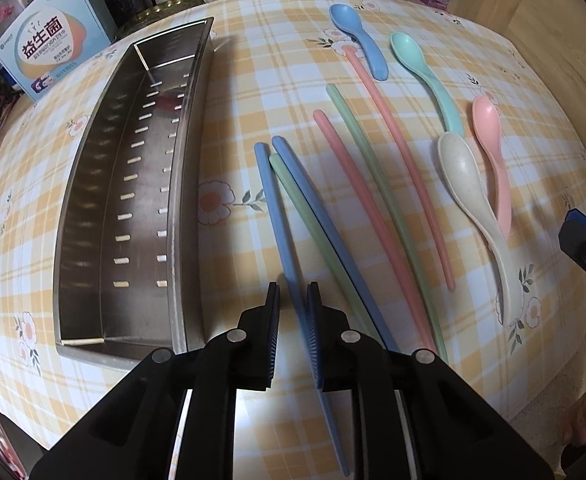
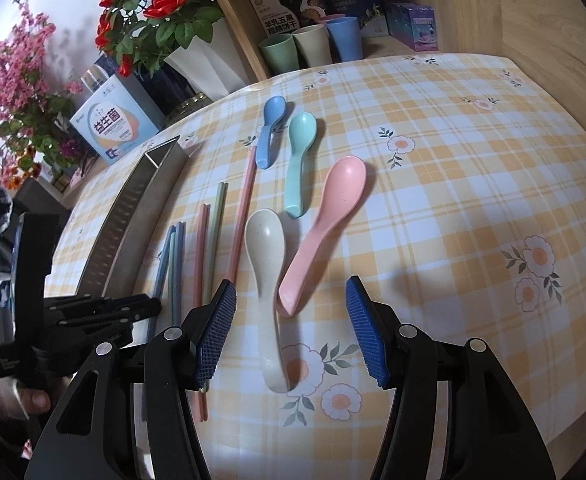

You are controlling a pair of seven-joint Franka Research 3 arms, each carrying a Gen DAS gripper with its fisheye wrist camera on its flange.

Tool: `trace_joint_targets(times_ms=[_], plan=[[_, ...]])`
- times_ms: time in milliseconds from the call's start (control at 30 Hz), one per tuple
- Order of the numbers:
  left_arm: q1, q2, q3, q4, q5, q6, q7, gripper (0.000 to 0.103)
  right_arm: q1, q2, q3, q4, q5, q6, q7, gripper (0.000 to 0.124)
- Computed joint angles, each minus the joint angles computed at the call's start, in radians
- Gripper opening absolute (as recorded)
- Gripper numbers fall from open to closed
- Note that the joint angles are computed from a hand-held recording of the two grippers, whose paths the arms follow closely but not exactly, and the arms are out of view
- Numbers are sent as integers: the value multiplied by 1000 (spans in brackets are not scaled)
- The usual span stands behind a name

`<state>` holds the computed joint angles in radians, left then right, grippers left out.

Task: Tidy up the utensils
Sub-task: 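Lift the blue chopstick off the table with the left tool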

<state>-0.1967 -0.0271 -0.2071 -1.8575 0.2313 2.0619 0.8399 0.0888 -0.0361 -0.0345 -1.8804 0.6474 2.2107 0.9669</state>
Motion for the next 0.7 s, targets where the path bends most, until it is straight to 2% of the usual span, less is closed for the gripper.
trace_joint_targets(times_ms=[400, 567, 700], plan=[[-16, 28, -10, 30, 96, -30, -23, 15, -3, 12, 1, 9, -3, -9, 12, 55], [-16, -8, -9, -19, 78, 10, -49, 15, -7, 17, -1, 1, -10, -22, 17, 55], [-21, -30, -14, -53, 86, 49, -51, 8, -8, 11, 0, -7, -13, -27, 6, 55]])
